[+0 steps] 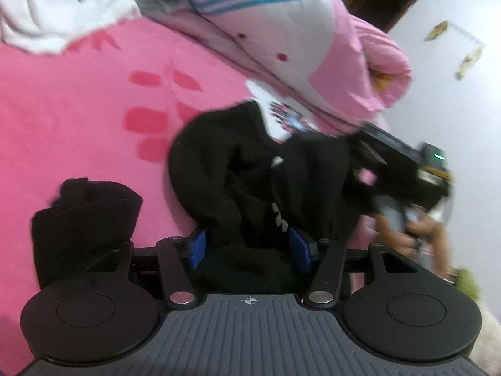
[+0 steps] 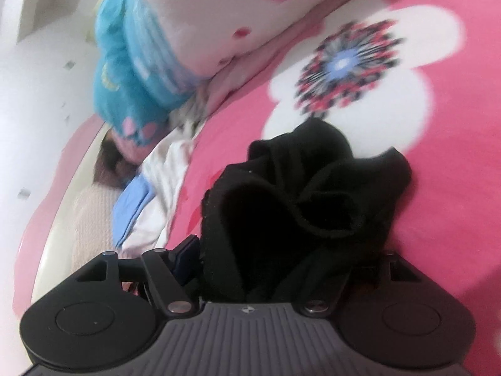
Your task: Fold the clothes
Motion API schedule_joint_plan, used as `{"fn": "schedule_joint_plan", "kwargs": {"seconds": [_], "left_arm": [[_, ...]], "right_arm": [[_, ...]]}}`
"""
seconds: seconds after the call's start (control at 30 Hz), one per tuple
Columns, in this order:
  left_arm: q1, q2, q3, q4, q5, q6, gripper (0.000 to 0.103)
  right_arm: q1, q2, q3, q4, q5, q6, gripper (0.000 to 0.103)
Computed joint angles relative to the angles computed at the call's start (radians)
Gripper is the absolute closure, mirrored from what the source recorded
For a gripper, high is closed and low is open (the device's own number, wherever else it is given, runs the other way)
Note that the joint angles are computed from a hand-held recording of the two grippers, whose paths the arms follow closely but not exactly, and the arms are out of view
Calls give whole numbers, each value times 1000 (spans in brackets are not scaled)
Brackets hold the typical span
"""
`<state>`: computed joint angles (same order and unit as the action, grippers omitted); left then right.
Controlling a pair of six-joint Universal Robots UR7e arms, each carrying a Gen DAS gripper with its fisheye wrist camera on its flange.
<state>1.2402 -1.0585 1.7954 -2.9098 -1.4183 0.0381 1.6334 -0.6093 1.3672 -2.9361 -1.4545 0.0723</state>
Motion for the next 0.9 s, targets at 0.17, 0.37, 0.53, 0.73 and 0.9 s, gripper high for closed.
{"fn": "schedule_joint_plan", "kwargs": {"seconds": [0.17, 0.37, 0.53, 0.73, 0.9], "left_arm": [[12, 8, 0, 28, -115, -6, 50], [-9, 17, 26, 27, -153, 39, 50], [-12, 14, 34, 27, -154, 41, 50], [-2, 10, 25, 36, -181, -4, 49], [-4, -10, 45, 15, -179, -54, 46]], "right_arm": [[-4, 75, -141, 192, 125, -116, 31], [18, 185, -375, 622, 263, -346, 31], [41, 244, -522, 886, 270, -502, 30], [69, 165, -428, 742, 115, -405, 19], [68, -48, -67, 336, 35, -256, 14]]}}
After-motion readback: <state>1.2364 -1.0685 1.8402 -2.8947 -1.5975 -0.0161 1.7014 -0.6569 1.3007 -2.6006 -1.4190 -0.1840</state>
